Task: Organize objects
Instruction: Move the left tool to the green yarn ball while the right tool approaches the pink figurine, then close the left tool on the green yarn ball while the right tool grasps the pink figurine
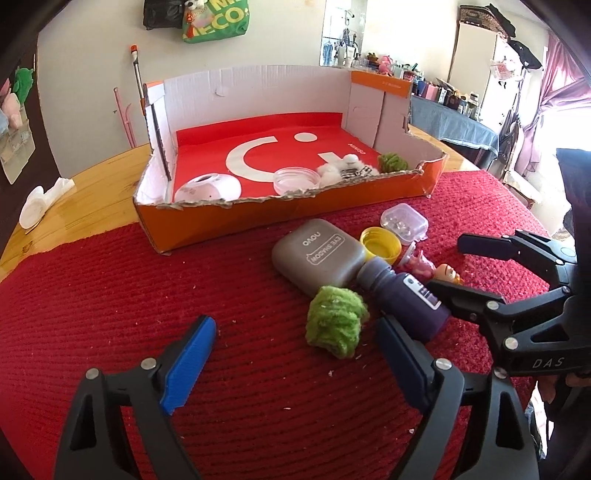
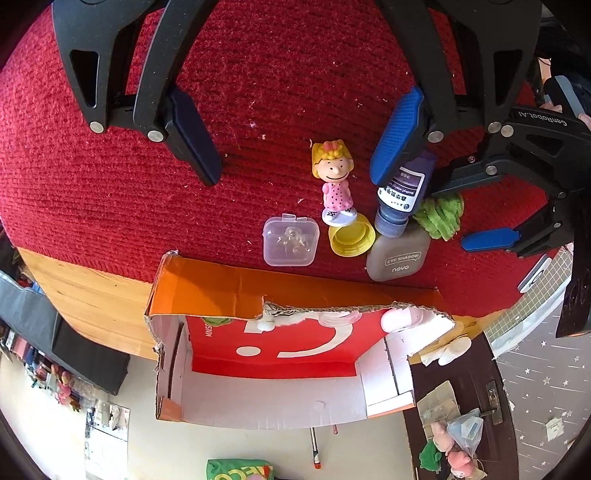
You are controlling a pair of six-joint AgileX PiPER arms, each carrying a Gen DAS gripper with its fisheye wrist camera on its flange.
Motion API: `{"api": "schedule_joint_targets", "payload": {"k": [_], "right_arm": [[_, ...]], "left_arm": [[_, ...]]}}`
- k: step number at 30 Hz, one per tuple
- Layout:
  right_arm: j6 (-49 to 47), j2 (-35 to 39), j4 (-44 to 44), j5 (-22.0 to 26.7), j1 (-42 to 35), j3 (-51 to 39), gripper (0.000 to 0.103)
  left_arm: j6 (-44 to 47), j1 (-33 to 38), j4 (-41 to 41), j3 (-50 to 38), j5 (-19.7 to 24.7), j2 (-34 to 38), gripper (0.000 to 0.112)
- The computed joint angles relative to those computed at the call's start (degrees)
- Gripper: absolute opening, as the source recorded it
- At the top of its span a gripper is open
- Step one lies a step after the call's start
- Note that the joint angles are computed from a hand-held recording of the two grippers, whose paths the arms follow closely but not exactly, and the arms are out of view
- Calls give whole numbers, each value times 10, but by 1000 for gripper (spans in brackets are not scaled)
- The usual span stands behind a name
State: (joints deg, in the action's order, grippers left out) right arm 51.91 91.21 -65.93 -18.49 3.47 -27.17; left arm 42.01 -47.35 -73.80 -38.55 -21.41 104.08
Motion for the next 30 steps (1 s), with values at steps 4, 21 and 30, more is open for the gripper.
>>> {"api": "schedule_joint_targets", "payload": {"k": [4,21,30], "right_arm": [[-49,0,52,18,18,0,68],[-215,-5,184,-18,53,32,21],[-143,-40,113,-23,25,32,21]], "left_arm": [[-5,-5,13,-2,-1,2,82],[-149,3,171,13,11,-7,27],[-103,-21,123,26,-14,-36,27]]}}
